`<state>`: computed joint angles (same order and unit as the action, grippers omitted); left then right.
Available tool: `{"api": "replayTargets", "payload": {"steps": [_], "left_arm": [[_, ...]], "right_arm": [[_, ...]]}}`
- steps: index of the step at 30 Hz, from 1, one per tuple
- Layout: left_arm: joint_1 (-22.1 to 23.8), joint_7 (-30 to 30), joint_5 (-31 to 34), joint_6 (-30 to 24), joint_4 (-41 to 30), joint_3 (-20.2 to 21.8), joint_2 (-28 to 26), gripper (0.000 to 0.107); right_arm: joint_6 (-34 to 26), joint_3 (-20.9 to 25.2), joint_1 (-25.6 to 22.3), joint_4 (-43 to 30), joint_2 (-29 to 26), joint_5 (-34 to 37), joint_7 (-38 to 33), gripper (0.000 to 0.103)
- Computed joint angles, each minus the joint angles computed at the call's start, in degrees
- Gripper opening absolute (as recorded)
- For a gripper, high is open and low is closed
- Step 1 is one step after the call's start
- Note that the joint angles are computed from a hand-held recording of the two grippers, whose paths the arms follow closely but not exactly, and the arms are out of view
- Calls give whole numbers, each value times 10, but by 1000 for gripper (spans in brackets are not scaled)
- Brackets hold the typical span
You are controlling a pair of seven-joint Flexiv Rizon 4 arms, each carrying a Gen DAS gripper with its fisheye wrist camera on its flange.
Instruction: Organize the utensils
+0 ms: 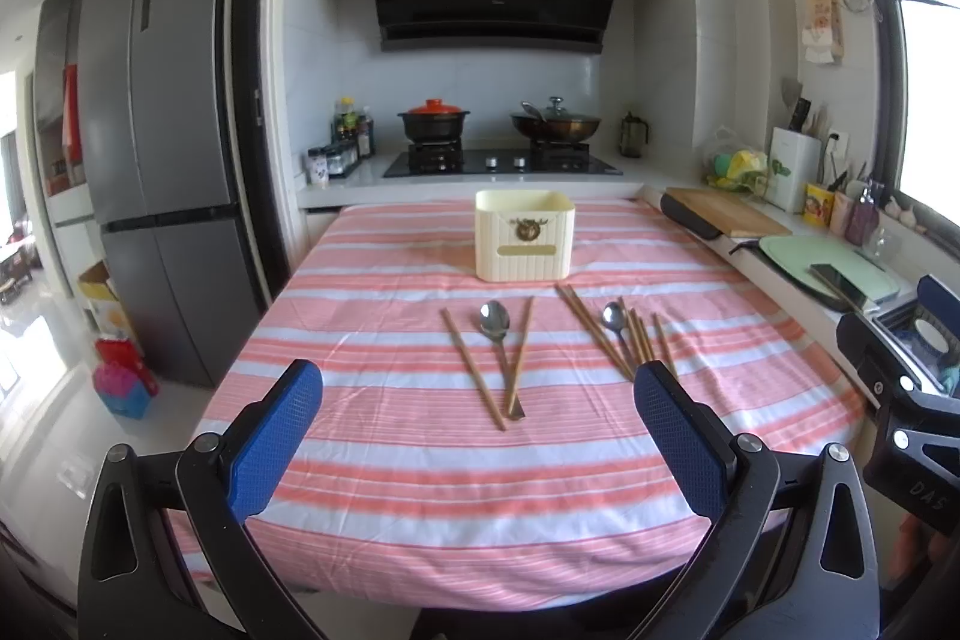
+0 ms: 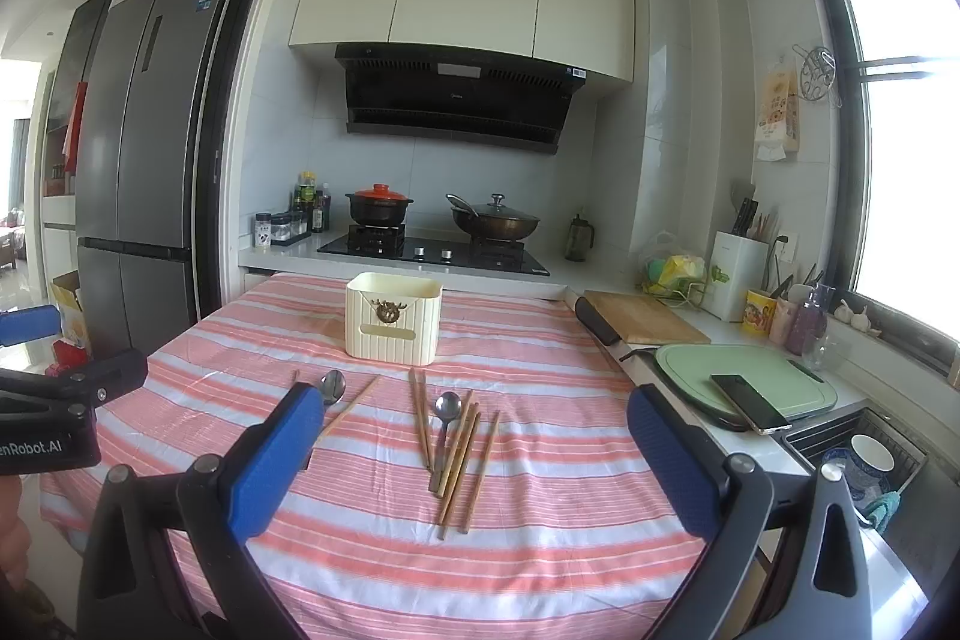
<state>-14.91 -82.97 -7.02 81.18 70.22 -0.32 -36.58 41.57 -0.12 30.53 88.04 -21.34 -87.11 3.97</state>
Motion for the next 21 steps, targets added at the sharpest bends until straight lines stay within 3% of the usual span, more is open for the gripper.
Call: {"api": "replayTargets", "payload": {"steps": [21], "left_arm": [[4,6,-4,-9,-6,-5,-5,103]], "right_arm": [[-1,1,-3,5,1,-6,10,103]]}}
